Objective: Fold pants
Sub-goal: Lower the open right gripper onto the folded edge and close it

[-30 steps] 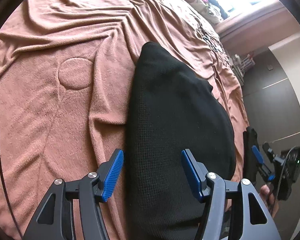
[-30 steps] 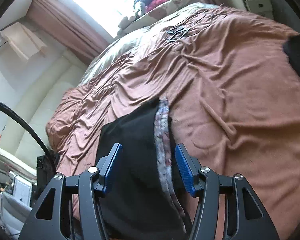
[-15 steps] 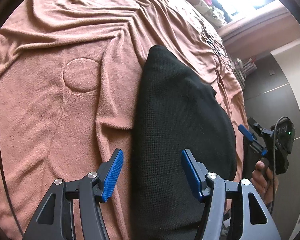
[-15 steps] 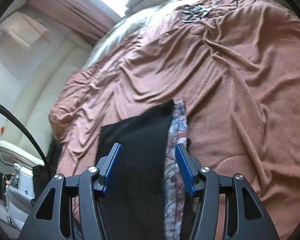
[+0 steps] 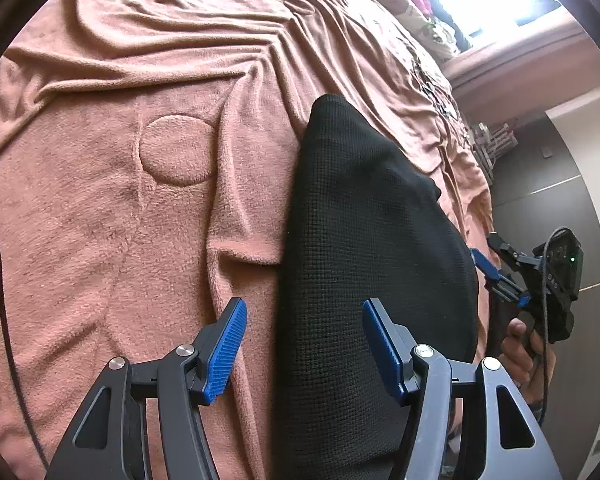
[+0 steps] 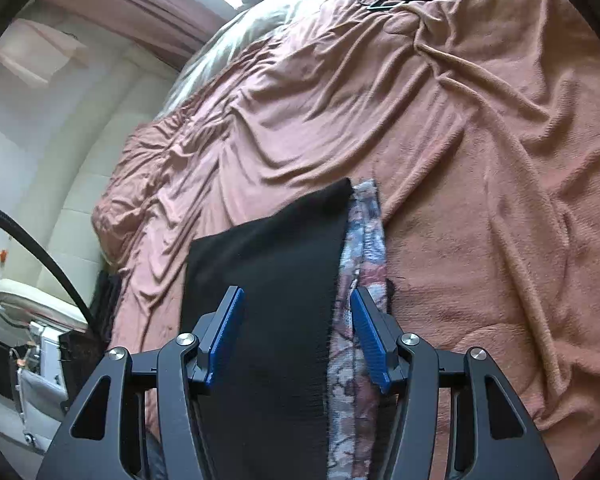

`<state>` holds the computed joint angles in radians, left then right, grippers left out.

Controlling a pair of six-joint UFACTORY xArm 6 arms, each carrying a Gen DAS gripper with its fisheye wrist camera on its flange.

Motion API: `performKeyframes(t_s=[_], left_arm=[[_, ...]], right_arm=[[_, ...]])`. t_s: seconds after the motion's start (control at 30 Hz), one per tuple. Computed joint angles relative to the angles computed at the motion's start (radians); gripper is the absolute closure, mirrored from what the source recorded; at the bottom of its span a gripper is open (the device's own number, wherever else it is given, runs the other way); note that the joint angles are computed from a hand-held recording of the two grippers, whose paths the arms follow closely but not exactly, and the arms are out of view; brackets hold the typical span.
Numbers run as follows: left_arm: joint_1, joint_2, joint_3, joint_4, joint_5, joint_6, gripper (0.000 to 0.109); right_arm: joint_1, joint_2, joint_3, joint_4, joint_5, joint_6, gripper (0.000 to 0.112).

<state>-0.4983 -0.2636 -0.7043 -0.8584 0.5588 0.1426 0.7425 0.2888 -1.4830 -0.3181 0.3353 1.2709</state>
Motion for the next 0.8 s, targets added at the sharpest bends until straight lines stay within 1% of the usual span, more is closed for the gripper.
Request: performKeyframes(t_s=[0.07,0.1,0.17,0.23,0.3,0.33,0.4,0.43,0.47,0.5,0.53,0.57,0.6,0.67,0.8], left_arm=[[0.002,-0.003,0.003,0.0,0.002,0.001,0.046],[0.006,-0.005,0.005,0.0,0.005,0.004,0.046],[0.007,-0.007,0.007,0.001,0.006,0.004,0.046],[0.006,-0.011,0.011,-0.004,0.007,0.008,0.046],[-0.003,0.0,0.004,-0.005,0.0,0.003,0.046],[-0.007,0.001,0.004,-0.006,-0.002,0.002,0.046],[-0.01,0.002,0.006,-0.004,-0.003,-0.001,0.046],[-0.013,0.003,0.006,-0.005,-0.004,-0.001,0.046],[-0.014,0.002,0.006,-0.004,-0.004,-0.001,0.046],[-0.015,0.004,0.005,-0.004,-0.004,-0.001,0.046],[-0.015,0.004,0.005,-0.004,-0.004,-0.001,0.046],[-0.015,0.002,0.005,-0.003,-0.002,-0.001,0.046],[-0.014,0.004,0.002,-0.003,-0.001,-0.001,0.046],[-0.014,0.006,0.0,-0.004,0.0,0.0,0.046],[-0.025,0.013,-0.005,-0.002,0.0,-0.006,0.046]], right_arm=[[-0.001,0.003,-0.002,0.016,-0.013,-0.025,0.059],[-0.001,0.004,-0.002,0.02,-0.006,-0.034,0.059],[-0.001,0.005,-0.01,0.028,0.042,-0.052,0.059],[0.001,0.022,-0.033,0.079,0.078,-0.108,0.059],[0.006,0.045,-0.075,0.107,0.131,-0.155,0.063],[0.01,0.064,-0.112,0.115,0.18,-0.178,0.065],[0.016,0.102,-0.189,0.092,0.269,-0.188,0.077],[0.021,0.122,-0.232,0.073,0.321,-0.192,0.091],[0.026,0.14,-0.27,0.063,0.359,-0.201,0.099],[0.03,0.15,-0.294,0.053,0.378,-0.207,0.102],[0.036,0.164,-0.326,0.034,0.411,-0.21,0.112],[0.044,0.179,-0.363,0.008,0.455,-0.207,0.112],[0.051,0.187,-0.388,-0.01,0.479,-0.202,0.112],[0.065,0.188,-0.407,-0.049,0.506,-0.184,0.112],[0.078,0.16,-0.383,-0.104,0.515,-0.136,0.112]])
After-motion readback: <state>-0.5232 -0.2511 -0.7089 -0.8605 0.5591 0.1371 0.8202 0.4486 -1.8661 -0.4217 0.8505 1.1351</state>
